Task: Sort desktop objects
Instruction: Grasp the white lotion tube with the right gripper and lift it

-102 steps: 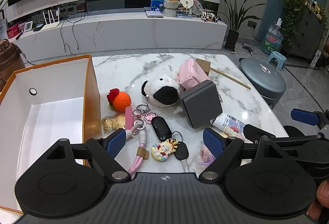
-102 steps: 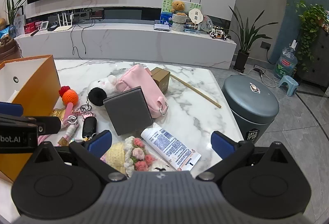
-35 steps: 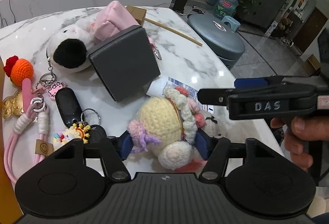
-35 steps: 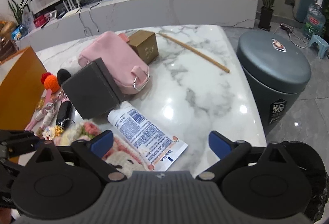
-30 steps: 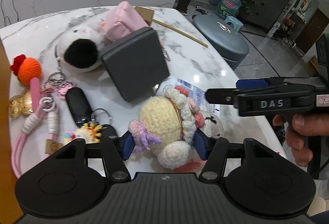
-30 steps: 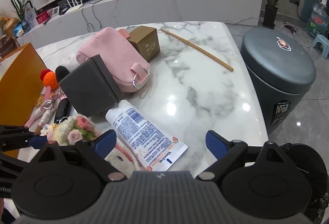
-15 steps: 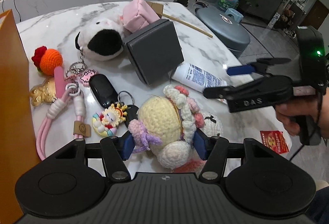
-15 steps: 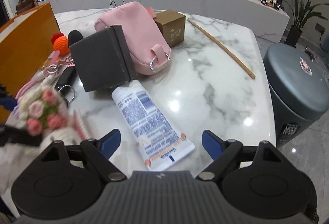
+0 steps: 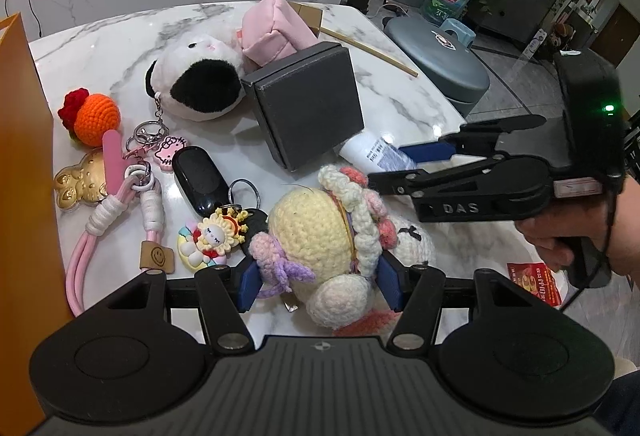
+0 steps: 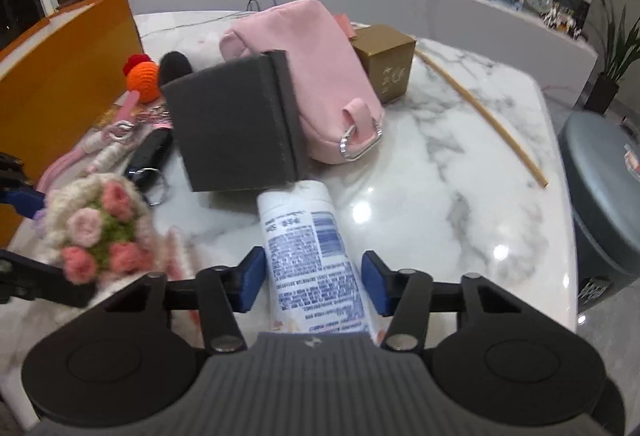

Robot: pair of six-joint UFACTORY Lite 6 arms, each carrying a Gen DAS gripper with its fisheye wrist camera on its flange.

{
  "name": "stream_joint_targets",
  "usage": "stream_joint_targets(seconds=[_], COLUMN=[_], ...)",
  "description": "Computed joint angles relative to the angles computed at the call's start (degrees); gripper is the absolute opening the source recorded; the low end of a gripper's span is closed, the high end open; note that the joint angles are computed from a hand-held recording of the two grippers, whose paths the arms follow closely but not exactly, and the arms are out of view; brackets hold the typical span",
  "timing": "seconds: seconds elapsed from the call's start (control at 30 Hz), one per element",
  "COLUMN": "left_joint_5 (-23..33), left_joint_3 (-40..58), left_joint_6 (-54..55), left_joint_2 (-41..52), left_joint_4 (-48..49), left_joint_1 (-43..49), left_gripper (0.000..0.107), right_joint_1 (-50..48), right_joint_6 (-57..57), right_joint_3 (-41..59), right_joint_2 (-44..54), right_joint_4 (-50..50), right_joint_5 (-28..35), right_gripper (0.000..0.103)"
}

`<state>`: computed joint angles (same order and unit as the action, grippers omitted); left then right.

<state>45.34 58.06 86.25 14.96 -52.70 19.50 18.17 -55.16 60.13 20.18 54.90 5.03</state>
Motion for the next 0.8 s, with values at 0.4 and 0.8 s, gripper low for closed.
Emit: stream_joint_targets(seconds=[0.4,0.8], left_joint_5=[2.2,4.8], left_joint_3=[-1.8,-3.5], left_joint_6=[1.0,1.7], left_joint_2=[-4.6,-9.0], left_joint_4=[-0.2,0.0], left_joint_1=[1.5,4.2], left_gripper=[0.066,0.066], right_joint_1=[0.4,2.0], right_joint_6=[21.0,47.5], right_joint_3=[-5.9,-6.4], right_joint_2=[-10.1,-13.6], right_joint_4=[-19.3,-43.3], right_joint_5=[3.1,8.1], right_gripper=[0.046,0.026])
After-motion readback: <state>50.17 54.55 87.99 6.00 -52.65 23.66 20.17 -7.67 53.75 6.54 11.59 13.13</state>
